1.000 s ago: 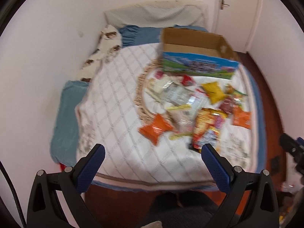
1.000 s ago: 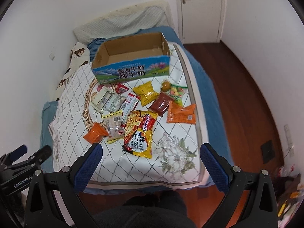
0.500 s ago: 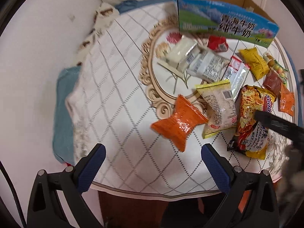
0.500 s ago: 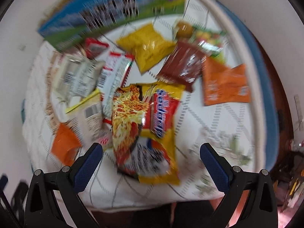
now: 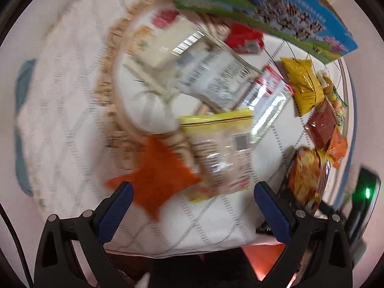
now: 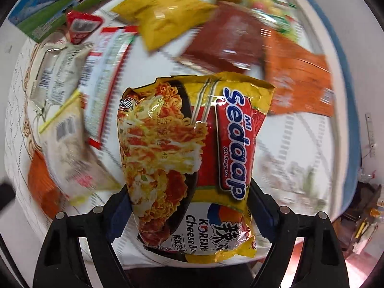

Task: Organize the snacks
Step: 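Grasp the clear-yellow bread bag with the left tool while the right tool grasps the Sedaap noodle pack, then carry both packs into the cardboard box and open both tools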

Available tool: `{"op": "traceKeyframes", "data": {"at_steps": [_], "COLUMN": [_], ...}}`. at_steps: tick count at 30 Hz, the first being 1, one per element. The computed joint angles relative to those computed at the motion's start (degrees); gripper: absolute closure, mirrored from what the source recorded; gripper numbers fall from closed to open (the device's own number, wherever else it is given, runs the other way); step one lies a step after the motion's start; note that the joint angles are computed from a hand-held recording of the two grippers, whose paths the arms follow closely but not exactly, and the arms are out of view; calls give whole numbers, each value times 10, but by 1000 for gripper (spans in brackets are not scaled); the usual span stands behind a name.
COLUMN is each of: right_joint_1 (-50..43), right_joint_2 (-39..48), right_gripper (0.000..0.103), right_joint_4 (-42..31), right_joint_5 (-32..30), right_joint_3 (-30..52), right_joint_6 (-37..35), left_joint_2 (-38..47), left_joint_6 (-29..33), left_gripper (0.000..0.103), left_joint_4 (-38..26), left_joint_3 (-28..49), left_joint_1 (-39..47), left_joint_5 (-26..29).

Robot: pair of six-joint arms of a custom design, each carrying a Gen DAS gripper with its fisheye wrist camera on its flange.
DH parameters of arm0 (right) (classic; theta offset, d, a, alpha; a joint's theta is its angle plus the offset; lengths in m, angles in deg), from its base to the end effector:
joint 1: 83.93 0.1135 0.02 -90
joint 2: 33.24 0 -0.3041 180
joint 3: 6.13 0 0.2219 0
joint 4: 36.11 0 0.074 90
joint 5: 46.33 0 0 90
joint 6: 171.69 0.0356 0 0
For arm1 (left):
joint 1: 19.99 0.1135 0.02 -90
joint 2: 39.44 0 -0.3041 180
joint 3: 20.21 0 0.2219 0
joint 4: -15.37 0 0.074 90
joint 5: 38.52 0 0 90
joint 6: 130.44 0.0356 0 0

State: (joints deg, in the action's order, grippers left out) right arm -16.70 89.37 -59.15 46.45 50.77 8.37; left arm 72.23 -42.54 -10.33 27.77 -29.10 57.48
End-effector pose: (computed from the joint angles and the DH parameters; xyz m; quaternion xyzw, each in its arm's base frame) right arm 0.1090 0.2553 0.0579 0.1981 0.9798 0.0059 0.0259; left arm 0.2283 -0.0404 0.0878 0.0613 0.9967 -0.0526 0.0002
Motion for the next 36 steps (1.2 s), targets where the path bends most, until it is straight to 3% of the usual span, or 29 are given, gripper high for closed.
{"op": "traceKeyframes", "data": {"at_steps": [5,7,8,9,10,17,22,25,30,31,36], "right_joint_1": [2,-2,-4,-10,-8,13,33,26,-72,-115,-307], "right_joint_2": [3,19,28,38,36,-22,-101,-188,-350,-391,-424], "right_gripper": [15,15,15,15,15,15,15,15,15,15,15], "right_joint_4": [98,134,145,162,160,157,154,119,1,-60,-142], "right_joint_5": [-10,-12,-15,-17,-19,2,17,30,39,34,0], "right_joint_3": [-84,-95,-96,-100,-99,-129,-172,-189,-171,-131,-14], "right_joint_6": [13,7,3,-4,-2,-5,-7,-27,-156,-205,-432], "left_joint_2": [132,166,178,186,191,113,17,-69,-169,-159,-63], "left_joint_6": [-46,-63,-70,-78,-87,-141,-181,-181,-172,-168,-136], "left_gripper": [4,16,36,46,47,55,56,56,56,56,56], "left_joint_4": [0,-3,-1,1,2,50,16,-57,-214,-228,-353], "left_joint_3": [83,103,107,109,110,38,5,22,159,198,483], "left_joint_1": [-70,-91,-98,-102,-104,-163,-205,-203,-177,-172,-141], "left_joint_5": [-5,-22,-22,-21,-16,-48,-44,-31,11,18,28]}}
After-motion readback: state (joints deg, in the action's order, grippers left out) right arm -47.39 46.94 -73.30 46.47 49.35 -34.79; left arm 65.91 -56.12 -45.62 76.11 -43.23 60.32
